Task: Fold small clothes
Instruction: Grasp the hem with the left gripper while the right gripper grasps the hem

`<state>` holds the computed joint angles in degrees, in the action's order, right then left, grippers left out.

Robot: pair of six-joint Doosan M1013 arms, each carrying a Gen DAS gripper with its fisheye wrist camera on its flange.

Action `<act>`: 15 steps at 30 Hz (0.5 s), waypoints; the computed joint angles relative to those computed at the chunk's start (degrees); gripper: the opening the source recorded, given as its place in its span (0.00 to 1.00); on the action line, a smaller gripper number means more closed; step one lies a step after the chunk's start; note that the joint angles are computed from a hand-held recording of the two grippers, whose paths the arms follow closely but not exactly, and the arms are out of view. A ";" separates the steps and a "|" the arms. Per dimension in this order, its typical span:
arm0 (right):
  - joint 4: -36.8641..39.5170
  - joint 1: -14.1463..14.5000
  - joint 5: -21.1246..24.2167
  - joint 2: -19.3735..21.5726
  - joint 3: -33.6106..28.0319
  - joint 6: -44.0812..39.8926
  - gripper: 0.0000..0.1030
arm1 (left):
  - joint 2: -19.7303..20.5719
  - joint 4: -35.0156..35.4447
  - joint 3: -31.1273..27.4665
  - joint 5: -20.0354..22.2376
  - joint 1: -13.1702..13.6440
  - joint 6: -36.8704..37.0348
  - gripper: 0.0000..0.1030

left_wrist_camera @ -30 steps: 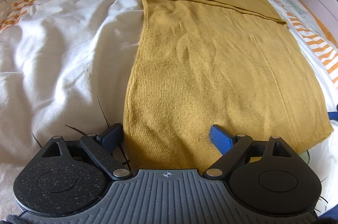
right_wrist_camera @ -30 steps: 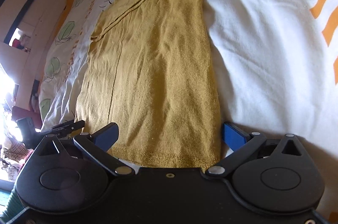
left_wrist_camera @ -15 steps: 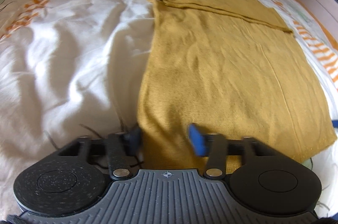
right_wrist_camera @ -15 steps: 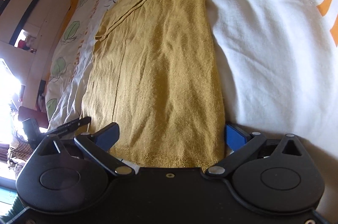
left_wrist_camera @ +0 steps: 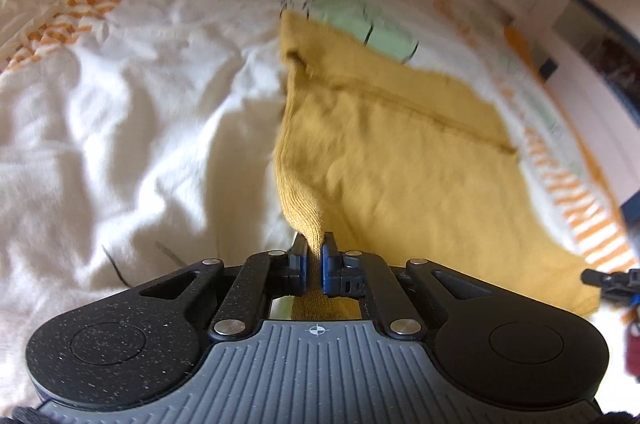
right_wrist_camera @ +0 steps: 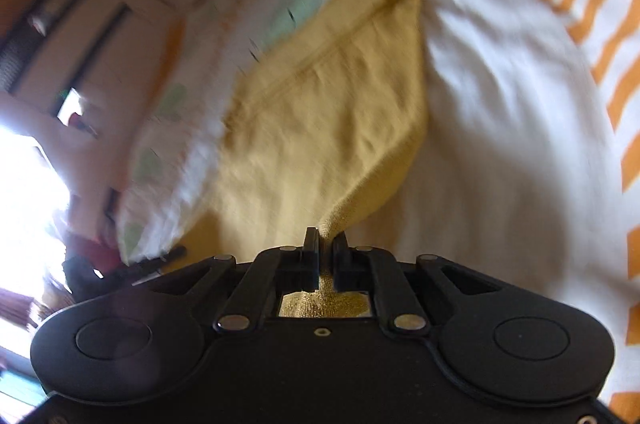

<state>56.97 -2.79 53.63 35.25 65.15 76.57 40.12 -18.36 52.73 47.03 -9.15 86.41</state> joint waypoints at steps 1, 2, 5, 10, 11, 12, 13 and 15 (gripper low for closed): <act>2.12 -0.24 -0.87 -0.13 0.31 -0.93 0.14 | -0.07 -0.37 -0.19 -0.71 -0.02 0.08 0.05; 3.70 -0.44 -1.42 -0.14 0.35 -1.59 0.14 | 0.01 -0.64 -0.62 -1.32 -0.02 0.12 0.05; 7.35 -0.53 -3.70 0.15 -0.12 -2.92 0.14 | 0.45 -2.25 -2.11 -3.42 0.06 -0.21 0.05; 11.98 -0.69 -6.09 1.67 -2.88 -4.63 0.14 | 2.37 -3.88 -6.27 -6.47 0.16 -2.29 0.05; 12.59 -0.68 -6.30 2.17 -3.71 -4.69 0.14 | 2.73 -3.90 -7.06 -6.95 0.16 -2.65 0.05; 12.96 -0.69 -6.68 2.76 -4.77 -4.55 0.14 | 3.33 -3.75 -8.17 -7.38 0.16 -3.26 0.05; 13.19 -0.64 -7.13 3.30 -5.67 -4.51 0.14 | 4.06 -3.67 -9.52 -7.59 0.16 -3.85 0.05; 13.34 -0.46 -8.07 4.64 -7.83 -4.13 0.14 | 5.59 -3.62 -12.21 -8.09 0.21 -4.81 0.05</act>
<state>70.31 -3.26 45.57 39.89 57.31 72.44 45.71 -21.98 40.52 38.95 -8.94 81.60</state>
